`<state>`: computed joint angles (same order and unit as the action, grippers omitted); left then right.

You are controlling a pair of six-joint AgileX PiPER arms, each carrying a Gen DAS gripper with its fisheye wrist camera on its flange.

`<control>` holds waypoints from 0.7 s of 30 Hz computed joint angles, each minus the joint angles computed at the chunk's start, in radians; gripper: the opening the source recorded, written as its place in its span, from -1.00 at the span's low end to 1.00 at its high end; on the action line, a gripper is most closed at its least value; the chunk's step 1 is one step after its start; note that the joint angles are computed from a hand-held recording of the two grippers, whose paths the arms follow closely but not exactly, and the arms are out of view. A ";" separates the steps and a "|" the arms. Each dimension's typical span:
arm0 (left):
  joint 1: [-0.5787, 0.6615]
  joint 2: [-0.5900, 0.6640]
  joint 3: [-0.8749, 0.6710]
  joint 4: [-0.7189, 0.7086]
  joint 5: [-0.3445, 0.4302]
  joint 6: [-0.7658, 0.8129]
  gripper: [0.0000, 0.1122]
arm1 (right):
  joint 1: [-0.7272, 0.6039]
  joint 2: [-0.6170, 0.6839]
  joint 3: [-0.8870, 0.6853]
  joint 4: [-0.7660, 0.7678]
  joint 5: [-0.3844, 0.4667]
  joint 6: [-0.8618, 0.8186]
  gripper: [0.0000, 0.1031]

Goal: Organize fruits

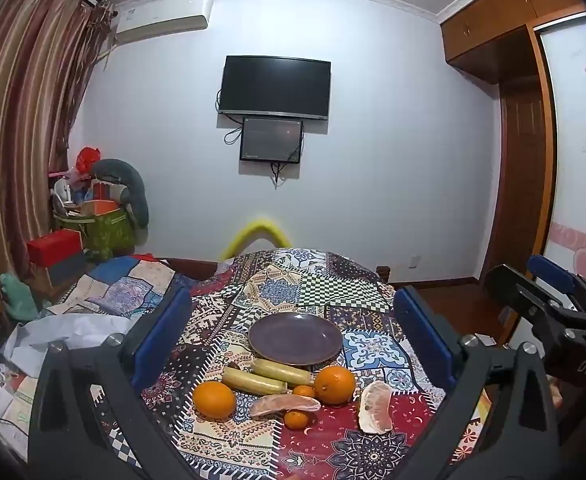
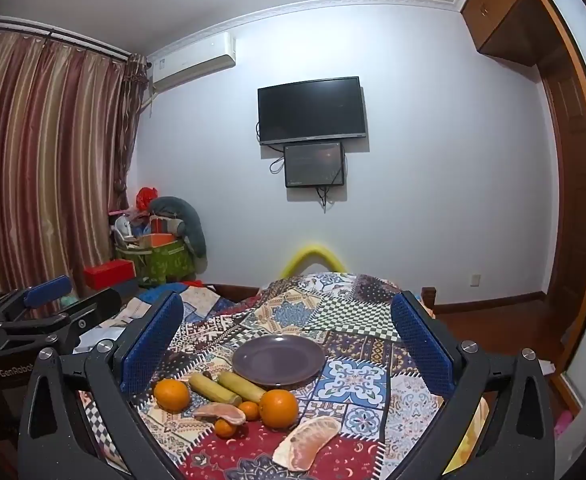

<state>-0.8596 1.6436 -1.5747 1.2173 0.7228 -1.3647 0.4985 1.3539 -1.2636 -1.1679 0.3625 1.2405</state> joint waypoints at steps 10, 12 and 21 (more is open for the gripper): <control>0.001 -0.002 0.005 0.006 -0.002 -0.008 0.82 | 0.008 -0.002 -0.013 0.024 0.010 -0.030 1.00; 0.010 0.008 0.005 0.015 -0.013 -0.018 0.82 | 0.007 -0.001 -0.015 0.025 0.006 -0.029 1.00; 0.002 0.018 -0.010 0.008 -0.008 -0.011 0.82 | 0.016 -0.002 -0.008 -0.014 0.009 0.006 1.00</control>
<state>-0.8572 1.6612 -1.5850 1.2255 0.7152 -1.3762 0.5140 1.3517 -1.2715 -1.1819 0.3717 1.2460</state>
